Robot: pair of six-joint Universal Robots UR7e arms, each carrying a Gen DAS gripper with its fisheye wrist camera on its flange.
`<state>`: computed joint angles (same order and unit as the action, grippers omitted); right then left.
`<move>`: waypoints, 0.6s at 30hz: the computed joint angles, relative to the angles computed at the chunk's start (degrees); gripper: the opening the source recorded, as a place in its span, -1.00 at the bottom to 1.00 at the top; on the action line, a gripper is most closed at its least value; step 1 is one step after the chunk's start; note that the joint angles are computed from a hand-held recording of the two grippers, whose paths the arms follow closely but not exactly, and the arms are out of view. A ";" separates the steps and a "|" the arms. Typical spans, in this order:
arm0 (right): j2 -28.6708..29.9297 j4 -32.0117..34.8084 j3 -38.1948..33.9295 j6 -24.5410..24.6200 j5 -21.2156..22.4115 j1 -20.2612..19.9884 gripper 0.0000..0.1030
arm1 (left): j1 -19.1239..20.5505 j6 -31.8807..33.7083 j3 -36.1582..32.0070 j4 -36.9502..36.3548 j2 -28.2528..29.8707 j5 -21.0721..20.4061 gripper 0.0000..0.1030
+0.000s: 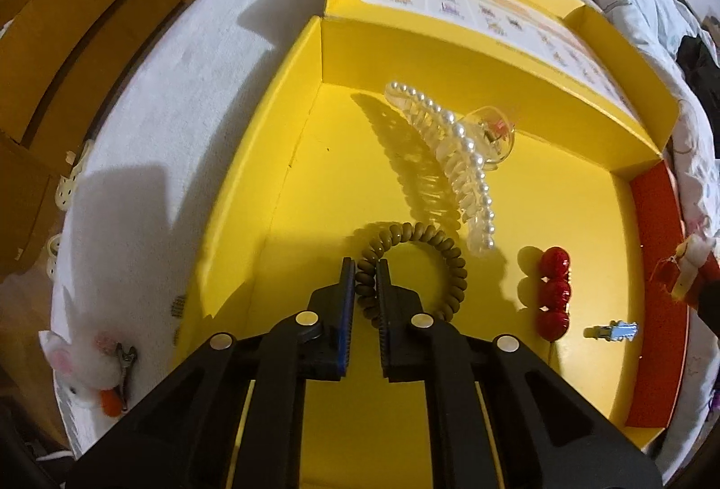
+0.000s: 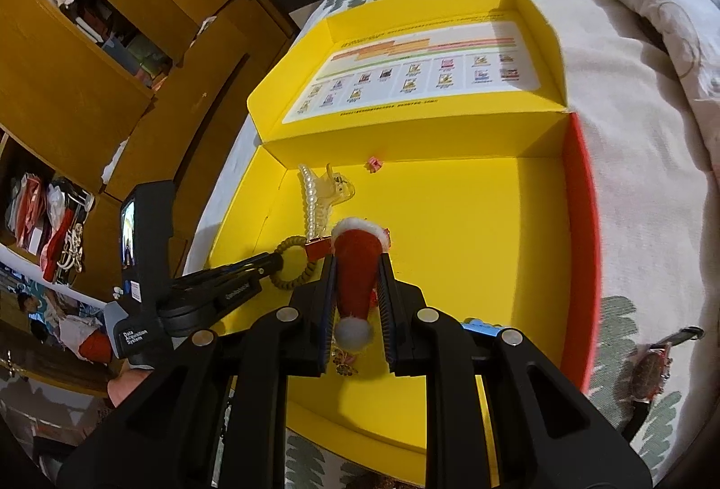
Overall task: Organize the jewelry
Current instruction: 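Lift the Santa hat and hair tie out of the tray over the bed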
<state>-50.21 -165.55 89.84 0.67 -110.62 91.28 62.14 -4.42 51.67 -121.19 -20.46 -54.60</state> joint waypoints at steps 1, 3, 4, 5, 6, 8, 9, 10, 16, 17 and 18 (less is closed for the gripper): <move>-0.62 -0.48 0.67 0.07 0.02 0.01 -0.63 | 0.01 0.43 0.50 -0.50 -0.65 -0.35 -0.82; -1.90 -1.66 2.13 0.27 -0.09 0.04 -0.63 | -0.05 0.72 1.65 -1.28 -1.91 -1.34 -0.82; -2.46 -2.13 2.77 0.33 -0.26 0.08 -0.63 | -0.14 0.82 2.46 -1.93 -2.40 -1.67 -0.82; -3.18 -2.73 3.61 0.44 -0.34 0.12 -0.63 | -0.22 0.96 3.30 -2.52 -3.04 -2.05 -0.82; -3.77 -3.10 4.23 0.61 -0.35 0.16 -0.63 | -0.38 1.18 4.56 -3.20 -4.07 -2.62 -0.82; -5.55 -4.42 6.42 0.83 -0.81 0.40 -0.63 | -0.67 1.81 6.72 -4.43 -5.72 -3.43 -0.82; -6.18 -4.90 7.27 0.82 -1.05 0.51 -0.63 | -0.94 2.23 7.83 -5.08 -6.59 -3.72 -0.82; -7.20 -5.65 8.63 0.84 -1.38 0.65 -0.63 | -1.32 2.87 9.94 -6.27 -8.07 -3.96 -0.82; -13.97 -10.42 18.23 2.34 -4.73 0.97 -0.63 | -2.97 5.66 21.53 -11.25 -15.44 -5.11 -0.82; -15.33 -11.70 20.35 2.81 -4.97 0.74 -0.63 | -3.21 5.95 23.64 -11.68 -16.73 -5.32 -0.82; -17.04 -13.28 23.05 3.62 -5.58 0.46 -0.63 | -3.41 6.08 24.94 -11.98 -17.37 -5.40 -0.82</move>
<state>-67.26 -178.82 112.89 4.28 -116.20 91.75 58.73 1.66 76.62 -133.17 -37.83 -60.00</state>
